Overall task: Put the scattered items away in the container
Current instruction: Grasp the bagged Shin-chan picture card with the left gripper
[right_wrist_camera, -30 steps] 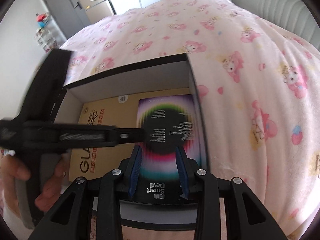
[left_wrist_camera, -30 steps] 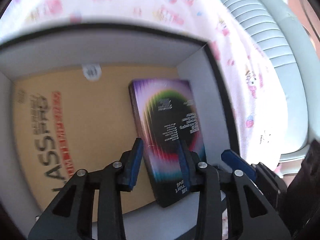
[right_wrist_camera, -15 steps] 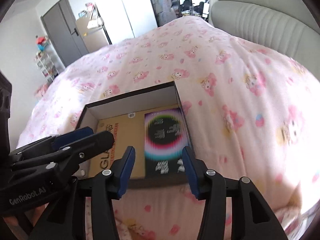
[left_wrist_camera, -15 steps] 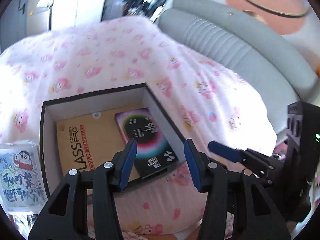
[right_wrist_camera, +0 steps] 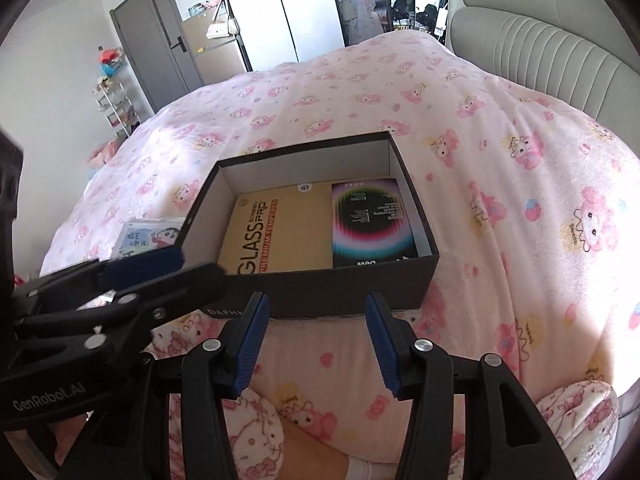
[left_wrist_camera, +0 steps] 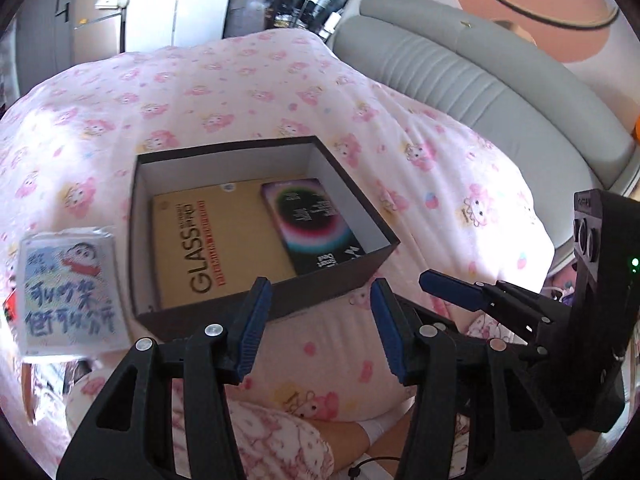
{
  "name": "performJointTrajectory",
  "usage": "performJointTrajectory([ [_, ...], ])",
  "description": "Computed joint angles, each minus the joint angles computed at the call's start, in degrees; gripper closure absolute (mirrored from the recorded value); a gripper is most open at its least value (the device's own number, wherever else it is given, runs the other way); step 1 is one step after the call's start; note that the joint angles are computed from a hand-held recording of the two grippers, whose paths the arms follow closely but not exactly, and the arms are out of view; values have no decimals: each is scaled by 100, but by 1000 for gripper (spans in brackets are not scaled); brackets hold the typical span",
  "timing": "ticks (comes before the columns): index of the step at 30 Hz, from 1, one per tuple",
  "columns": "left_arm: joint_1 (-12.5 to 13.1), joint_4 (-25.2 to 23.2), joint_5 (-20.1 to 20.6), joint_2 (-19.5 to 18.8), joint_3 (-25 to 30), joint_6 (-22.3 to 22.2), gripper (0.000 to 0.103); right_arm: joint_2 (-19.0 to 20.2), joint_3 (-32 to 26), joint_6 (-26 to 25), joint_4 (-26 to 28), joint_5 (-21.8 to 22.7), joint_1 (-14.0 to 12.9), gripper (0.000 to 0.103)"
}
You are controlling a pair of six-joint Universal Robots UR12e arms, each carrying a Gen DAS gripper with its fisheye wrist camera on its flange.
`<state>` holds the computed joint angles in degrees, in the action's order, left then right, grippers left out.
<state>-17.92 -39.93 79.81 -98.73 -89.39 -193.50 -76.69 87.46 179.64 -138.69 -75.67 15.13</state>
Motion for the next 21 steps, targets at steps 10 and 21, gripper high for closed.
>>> performJointTrajectory([
  [10,423,191,517,574,-660,-529,46,271,-325,-510,225,825,362,57],
  [21,1566,266,1074,929,-1532,-1742,42,1290,-1734,-1190,1931,1705,860,57],
])
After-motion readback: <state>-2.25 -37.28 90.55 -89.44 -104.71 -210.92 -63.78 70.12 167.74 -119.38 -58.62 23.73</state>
